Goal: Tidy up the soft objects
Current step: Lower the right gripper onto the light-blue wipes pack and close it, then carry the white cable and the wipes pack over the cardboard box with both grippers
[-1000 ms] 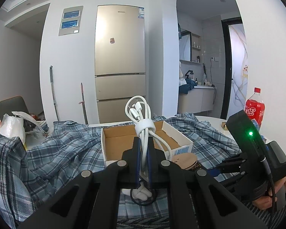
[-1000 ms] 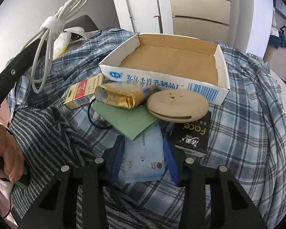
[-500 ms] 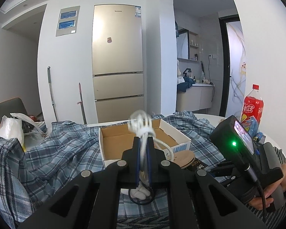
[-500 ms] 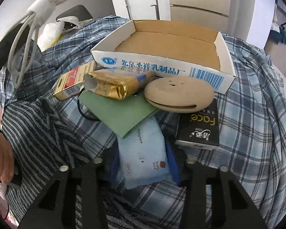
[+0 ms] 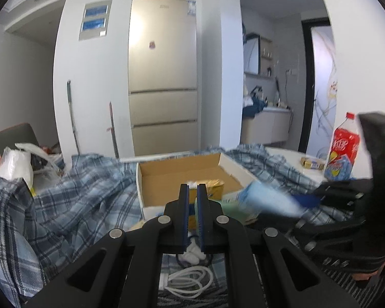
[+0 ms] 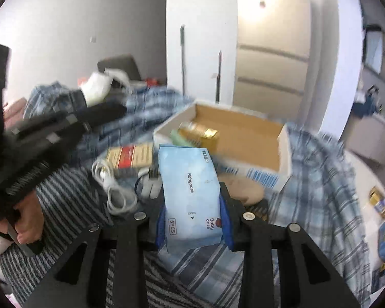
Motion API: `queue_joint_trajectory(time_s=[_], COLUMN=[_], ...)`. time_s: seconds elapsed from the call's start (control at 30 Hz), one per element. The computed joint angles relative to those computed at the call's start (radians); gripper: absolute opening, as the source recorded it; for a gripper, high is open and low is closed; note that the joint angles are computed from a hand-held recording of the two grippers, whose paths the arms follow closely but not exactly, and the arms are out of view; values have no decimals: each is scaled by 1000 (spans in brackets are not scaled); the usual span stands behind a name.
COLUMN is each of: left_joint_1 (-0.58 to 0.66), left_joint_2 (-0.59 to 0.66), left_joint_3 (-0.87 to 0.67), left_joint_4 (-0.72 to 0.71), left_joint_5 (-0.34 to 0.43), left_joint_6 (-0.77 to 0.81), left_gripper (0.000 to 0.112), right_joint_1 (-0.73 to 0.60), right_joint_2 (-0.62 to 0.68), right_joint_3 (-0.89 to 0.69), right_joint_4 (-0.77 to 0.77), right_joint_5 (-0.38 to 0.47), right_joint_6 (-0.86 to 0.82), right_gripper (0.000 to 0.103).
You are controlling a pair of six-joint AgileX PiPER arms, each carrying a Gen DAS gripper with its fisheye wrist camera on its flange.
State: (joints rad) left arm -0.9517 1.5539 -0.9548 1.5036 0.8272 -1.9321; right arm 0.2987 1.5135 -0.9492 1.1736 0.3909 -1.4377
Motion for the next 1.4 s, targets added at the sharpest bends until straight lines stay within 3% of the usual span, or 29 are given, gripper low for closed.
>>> queue_joint_trajectory(time_s=[0.07, 0.13, 0.23, 0.37, 0.6, 0.73, 0.83, 0.97, 1.2, 1.23, 1.33, 1.4], left_joint_1=[32, 70, 146, 220, 296, 246, 214, 155, 158, 156, 172, 191], left_joint_2=[22, 38, 50, 43, 9, 27, 40, 73, 189, 203, 249, 265], left_joint_3=[-47, -90, -151, -172, -158, -174, -176, -207, -357, -371, -410, -415], left_joint_4=[-121, -254, -527, -794, -1086, -1039, -1019, -888, -899, -894, -925, -968], left_joint_5=[-30, -60, -104, -109, -71, 2, 0, 46, 186, 207, 249, 236], left_joint_6=[112, 235, 479, 711, 963, 1004, 1043, 1000, 1223, 1241, 1295, 1342], left_gripper=[7, 9, 23, 63, 64, 71, 72, 72, 72, 69, 46, 43], right_joint_1=[9, -1, -21, -39, -41, -39, -37, -39, -48, -48, -47, -48], right_joint_2=[-16, -9, 10, 21, 5, 1, -1, 2, 12, 12, 10, 12], right_joint_3=[18, 6, -21, -33, -12, -7, -6, -10, -23, -23, -22, -24], right_joint_4=[71, 60, 13, -7, 28, 39, 39, 30, 0, -1, -1, -6], right_joint_5=[-47, -41, -8, 18, 19, 21, 17, 20, 38, 38, 39, 40], right_joint_6=[-55, -25, 46, 72, 22, 0, -1, 21, 57, 57, 54, 60], right_gripper=[33, 33, 34, 34, 34, 34, 34, 34, 34, 34, 34, 34])
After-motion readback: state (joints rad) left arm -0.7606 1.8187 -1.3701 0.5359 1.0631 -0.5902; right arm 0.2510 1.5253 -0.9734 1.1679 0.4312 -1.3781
